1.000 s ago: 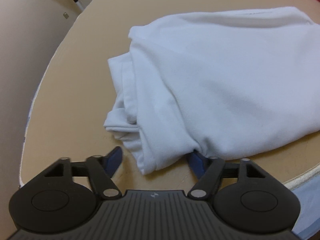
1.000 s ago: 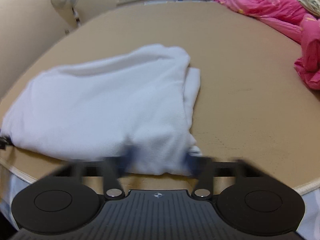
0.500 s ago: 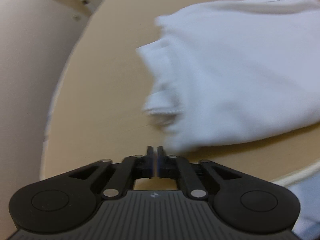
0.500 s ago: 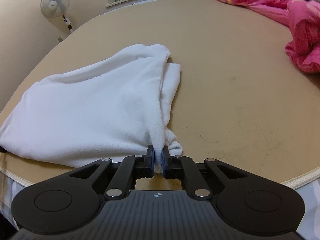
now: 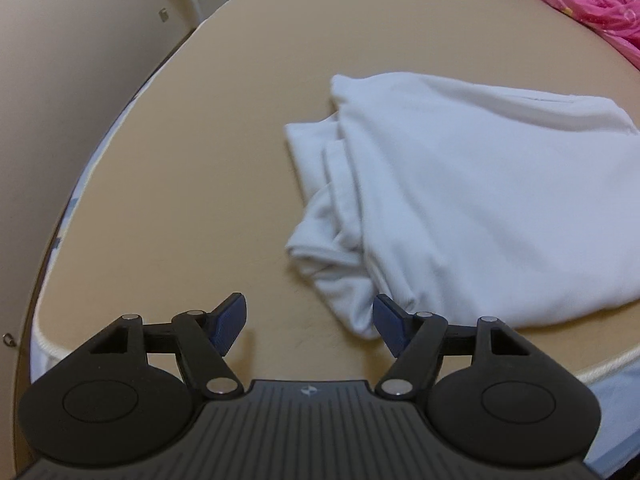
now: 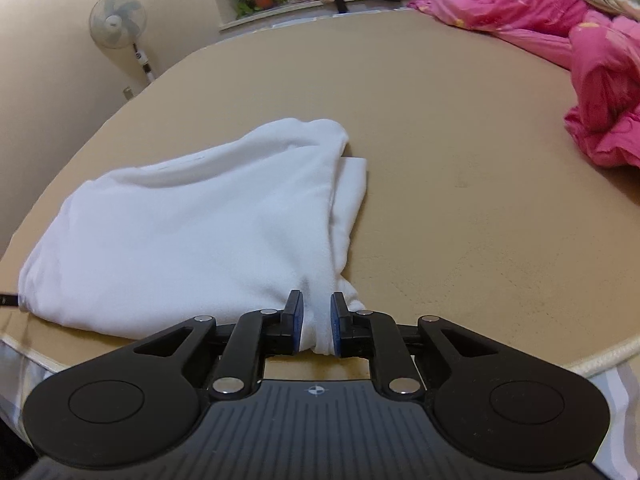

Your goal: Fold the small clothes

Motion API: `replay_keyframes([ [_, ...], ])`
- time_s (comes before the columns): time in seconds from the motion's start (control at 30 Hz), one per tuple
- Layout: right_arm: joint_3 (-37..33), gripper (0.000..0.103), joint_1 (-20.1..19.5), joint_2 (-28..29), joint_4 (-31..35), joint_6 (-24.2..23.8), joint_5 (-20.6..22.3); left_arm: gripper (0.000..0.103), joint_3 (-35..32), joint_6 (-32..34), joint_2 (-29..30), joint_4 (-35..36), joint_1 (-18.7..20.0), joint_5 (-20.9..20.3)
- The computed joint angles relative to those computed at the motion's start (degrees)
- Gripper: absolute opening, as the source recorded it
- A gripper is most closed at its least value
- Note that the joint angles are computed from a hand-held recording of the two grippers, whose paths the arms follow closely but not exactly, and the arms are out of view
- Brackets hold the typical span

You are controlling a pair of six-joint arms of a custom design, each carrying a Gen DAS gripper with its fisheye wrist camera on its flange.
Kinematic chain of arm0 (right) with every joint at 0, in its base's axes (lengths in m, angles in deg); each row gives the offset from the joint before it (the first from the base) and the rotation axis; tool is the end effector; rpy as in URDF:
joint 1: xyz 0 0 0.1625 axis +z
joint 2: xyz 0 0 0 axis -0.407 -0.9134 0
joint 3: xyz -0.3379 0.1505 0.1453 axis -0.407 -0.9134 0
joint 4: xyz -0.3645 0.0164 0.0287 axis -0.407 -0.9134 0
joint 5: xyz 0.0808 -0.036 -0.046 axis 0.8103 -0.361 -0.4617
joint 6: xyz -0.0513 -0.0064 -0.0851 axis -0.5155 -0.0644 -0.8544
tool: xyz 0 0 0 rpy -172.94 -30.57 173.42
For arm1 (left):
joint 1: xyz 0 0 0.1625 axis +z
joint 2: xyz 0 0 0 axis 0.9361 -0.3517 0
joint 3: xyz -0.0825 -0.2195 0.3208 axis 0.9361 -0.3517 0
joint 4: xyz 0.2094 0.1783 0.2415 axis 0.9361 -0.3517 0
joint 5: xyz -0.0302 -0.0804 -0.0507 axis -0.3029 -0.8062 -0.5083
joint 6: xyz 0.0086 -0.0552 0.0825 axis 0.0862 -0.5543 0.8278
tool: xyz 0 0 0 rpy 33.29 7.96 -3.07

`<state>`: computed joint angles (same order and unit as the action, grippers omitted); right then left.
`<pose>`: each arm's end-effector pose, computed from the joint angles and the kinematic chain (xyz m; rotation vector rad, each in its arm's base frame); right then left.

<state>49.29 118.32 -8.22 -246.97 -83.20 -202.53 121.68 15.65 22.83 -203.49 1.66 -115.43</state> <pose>0.1275 -0.7351 0.1910 -0.1320 -2.2625 1.0920 -0.0614 -0.8202 0.2997 0.6219 2.1488 -0.4965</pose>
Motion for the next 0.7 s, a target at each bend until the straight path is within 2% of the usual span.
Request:
replay_keyframes([
  [0.07,-3.2,0.013,-0.1,1.7,4.4,0.3,-4.3,0.075,-2.8,0.5,3.0,-0.2,-0.2,5.1],
  [0.1,-4.6,0.013,-0.2,2.4,6.8,1.0,-7.2,0.076,-5.2,-1.2,4.1,2.8,0.1,6.5],
  [0.17,-5.8,0.009,-0.5,2.7,11.4,6.5,-12.6,0.077,-6.6,-4.5,3.6,6.0,0.7,5.9],
  [0.2,-4.0,0.01,-0.7,1.5,11.2,9.8,-12.2,0.077,-5.5,-3.8,2.9,4.9,0.7,6.3],
  [0.23,-1.1,0.012,-1.1,-0.4,9.5,12.9,-9.6,0.078,-3.6,-2.1,2.0,2.6,0.4,7.4],
  [0.27,1.5,0.017,-1.5,-2.1,7.9,16.4,-6.9,0.082,-2.3,-1.7,1.2,1.8,0.1,8.1],
  [0.33,4.8,0.066,-2.2,-4.2,6.4,22.2,-1.7,0.093,-0.4,-4.4,-0.2,2.0,-0.7,9.2],
  [0.37,5.2,0.073,-2.3,-4.4,5.9,24.0,-0.2,0.093,-0.2,-7.0,-0.6,3.2,-1.1,9.8],
  [0.47,3.6,0.082,-2.0,-2.3,3.0,25.5,2.9,0.093,-0.9,-13.3,-1.0,7.1,-1.8,8.4],
  [0.57,-1.5,0.087,-1.4,1.2,5.8,29.4,2.2,0.093,-0.6,-16.5,-1.3,9.5,-2.1,7.2],
  [0.63,-4.6,0.097,-1.1,3.7,5.8,29.0,0.9,0.093,1.9,-16.8,-2.5,8.9,-2.3,7.1],
  [0.7,-7.6,0.098,-0.7,6.1,4.7,27.5,-0.4,0.093,3.0,-16.3,-2.8,8.6,-2.2,7.1],
])
